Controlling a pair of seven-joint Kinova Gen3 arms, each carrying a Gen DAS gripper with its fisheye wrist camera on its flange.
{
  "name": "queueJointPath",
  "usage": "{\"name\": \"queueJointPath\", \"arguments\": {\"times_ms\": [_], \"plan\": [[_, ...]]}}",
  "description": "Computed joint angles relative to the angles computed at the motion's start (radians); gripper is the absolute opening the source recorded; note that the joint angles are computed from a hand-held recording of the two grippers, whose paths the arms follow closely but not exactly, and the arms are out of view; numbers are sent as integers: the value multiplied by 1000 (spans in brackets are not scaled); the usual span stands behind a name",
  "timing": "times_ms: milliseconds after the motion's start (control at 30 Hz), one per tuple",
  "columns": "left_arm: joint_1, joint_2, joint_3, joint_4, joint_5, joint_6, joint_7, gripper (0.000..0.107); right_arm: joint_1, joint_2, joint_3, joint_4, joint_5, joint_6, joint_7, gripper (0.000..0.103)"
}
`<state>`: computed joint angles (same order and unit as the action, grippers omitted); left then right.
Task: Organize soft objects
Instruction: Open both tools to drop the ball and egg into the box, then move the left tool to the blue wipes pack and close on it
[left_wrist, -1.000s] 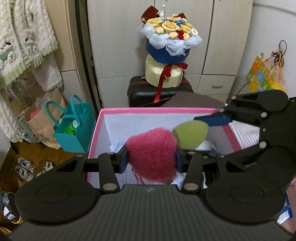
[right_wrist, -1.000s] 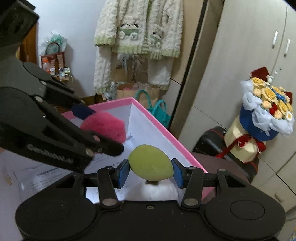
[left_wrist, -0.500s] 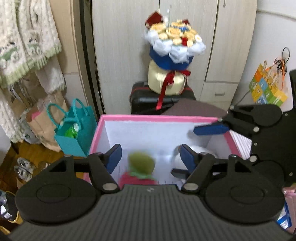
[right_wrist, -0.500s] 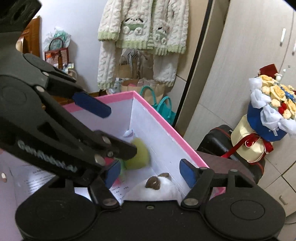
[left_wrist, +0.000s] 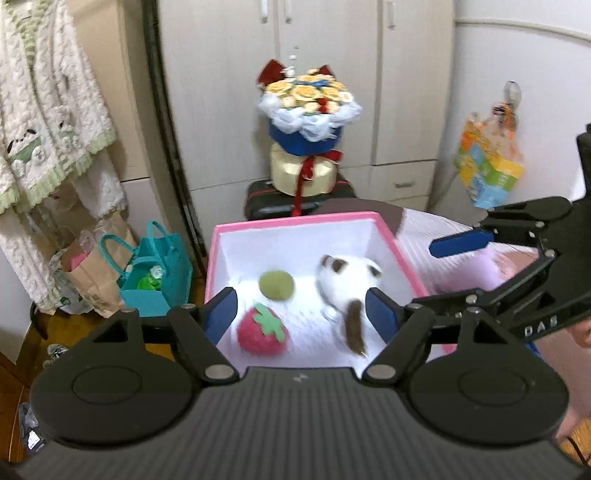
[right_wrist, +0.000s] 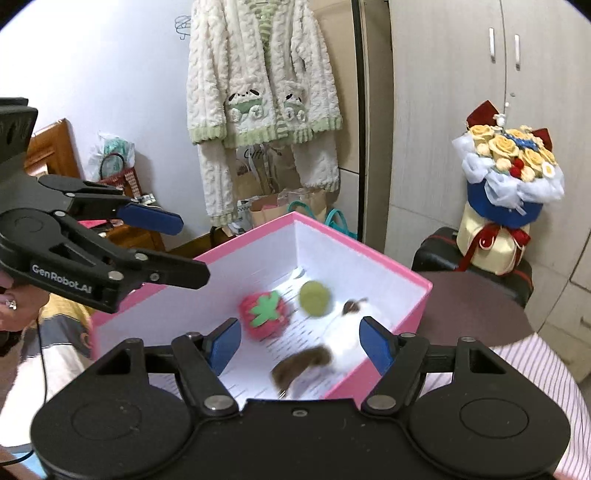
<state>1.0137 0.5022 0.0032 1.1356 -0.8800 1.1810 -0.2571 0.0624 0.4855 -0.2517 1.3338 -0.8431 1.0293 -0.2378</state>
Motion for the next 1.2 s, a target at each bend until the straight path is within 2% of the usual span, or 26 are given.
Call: {"name": "queueJointPath", "arguments": {"times_ms": [133, 300, 433, 600, 733, 900, 1033, 1200], "plan": [[45, -28, 24, -1, -9, 22, -20, 80, 64, -71, 5, 75, -50, 54, 44, 76], [102, -48, 55, -8, -30, 33, -42, 87, 115, -156, 63, 156, -109, 135, 106, 77], [172, -27, 57, -32, -80, 66, -66, 95, 146, -204, 123, 213, -135, 190, 154, 78], [231, 20, 53, -86, -100, 97, -113, 97, 192, -247, 192, 284, -150, 239, 231, 79], [225, 33, 55, -105, -50, 48, -147, 97, 219, -282, 238, 339, -136, 244, 303, 79], [225, 44, 43, -87, -14, -54, -140, 97, 240, -308, 283, 386, -110, 211, 364, 79], [182, 73, 46, -100, 63, -140, -153, 94, 272, -293, 301, 421, -128, 200, 429, 80], [145, 133, 27, -156, 165, -194, -185, 93, 293, -250, 297, 450, -129, 171, 476, 80]]}}
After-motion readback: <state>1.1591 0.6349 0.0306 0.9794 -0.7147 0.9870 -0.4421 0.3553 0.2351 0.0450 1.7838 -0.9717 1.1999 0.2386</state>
